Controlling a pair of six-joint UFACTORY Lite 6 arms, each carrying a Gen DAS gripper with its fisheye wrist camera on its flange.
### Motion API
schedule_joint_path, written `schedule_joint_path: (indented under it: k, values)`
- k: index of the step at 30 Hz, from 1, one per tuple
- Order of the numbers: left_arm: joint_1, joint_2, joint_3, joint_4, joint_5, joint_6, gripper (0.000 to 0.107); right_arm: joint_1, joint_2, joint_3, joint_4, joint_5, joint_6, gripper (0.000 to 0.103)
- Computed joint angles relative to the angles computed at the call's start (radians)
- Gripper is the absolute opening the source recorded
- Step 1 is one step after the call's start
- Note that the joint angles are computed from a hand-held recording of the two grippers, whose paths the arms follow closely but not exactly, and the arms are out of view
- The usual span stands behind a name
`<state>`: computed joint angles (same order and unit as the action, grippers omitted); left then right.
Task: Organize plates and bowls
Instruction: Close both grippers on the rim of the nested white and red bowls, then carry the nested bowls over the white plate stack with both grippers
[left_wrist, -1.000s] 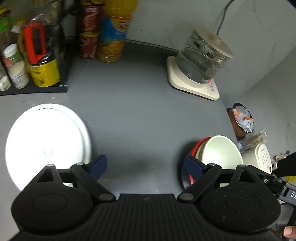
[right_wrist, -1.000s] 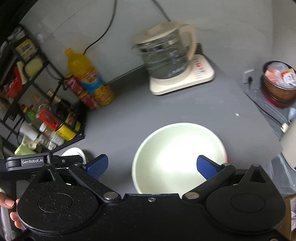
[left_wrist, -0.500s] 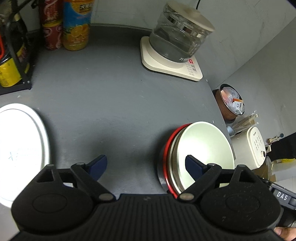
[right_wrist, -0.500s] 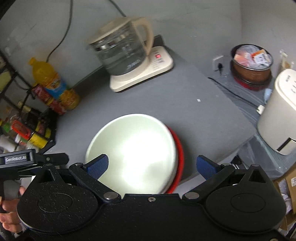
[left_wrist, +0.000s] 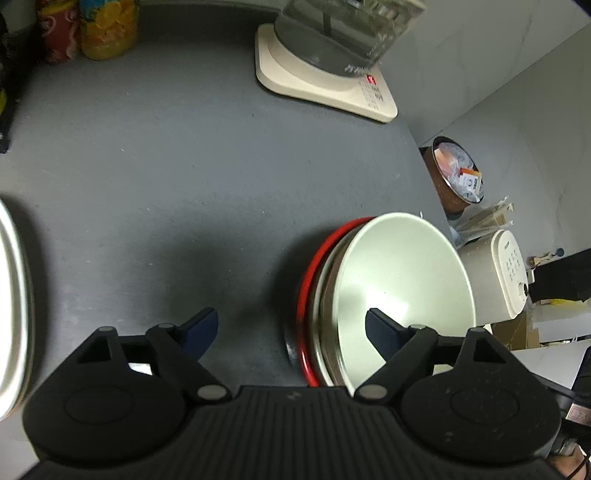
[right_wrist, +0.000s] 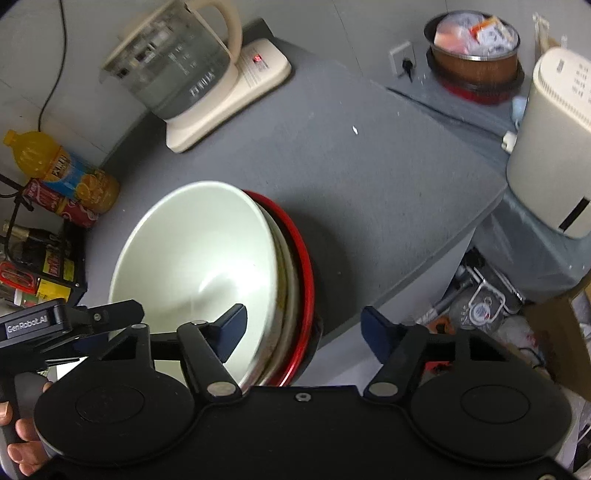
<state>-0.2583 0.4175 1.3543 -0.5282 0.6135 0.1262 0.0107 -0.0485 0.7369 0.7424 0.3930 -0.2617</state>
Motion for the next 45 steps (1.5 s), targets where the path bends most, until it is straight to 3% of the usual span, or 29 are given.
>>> schedule_joint_path:
  k: [7, 11, 12, 16, 18, 34, 45]
  values:
    - [-0.010, 0.117, 0.070, -0.029, 0.007, -0.002, 0.065, -0.013, 0.100, 0.037, 0.109, 0.019, -0.107, 0.046]
    - [-0.007, 0.179, 0.116, -0.035, 0.029, -0.019, 0.051, -0.018, 0.142, 0.063, 0.145, 0.029, -0.153, 0.042]
    - [-0.006, 0.188, 0.120, -0.043, 0.032, -0.013, 0.049, -0.017, 0.151, 0.069, 0.156, 0.030, -0.169, 0.037]
    - [-0.014, 0.216, 0.138, -0.073, 0.019, 0.008, 0.045, -0.018, 0.173, 0.085, 0.174, 0.032, -0.216, 0.036]
    - [-0.006, 0.235, 0.154, -0.129, 0.043, 0.038, 0.031, -0.029, 0.173, 0.083, 0.197, 0.043, -0.254, 0.035]
    - [-0.007, 0.168, 0.108, -0.069, 0.045, 0.024, 0.032, 0.021, 0.183, 0.139, 0.116, 0.071, -0.158, 0.034]
    - [0.126, 0.024, 0.001, -0.074, 0.072, 0.068, 0.032, 0.135, 0.220, 0.271, 0.079, 0.104, -0.066, 0.034]
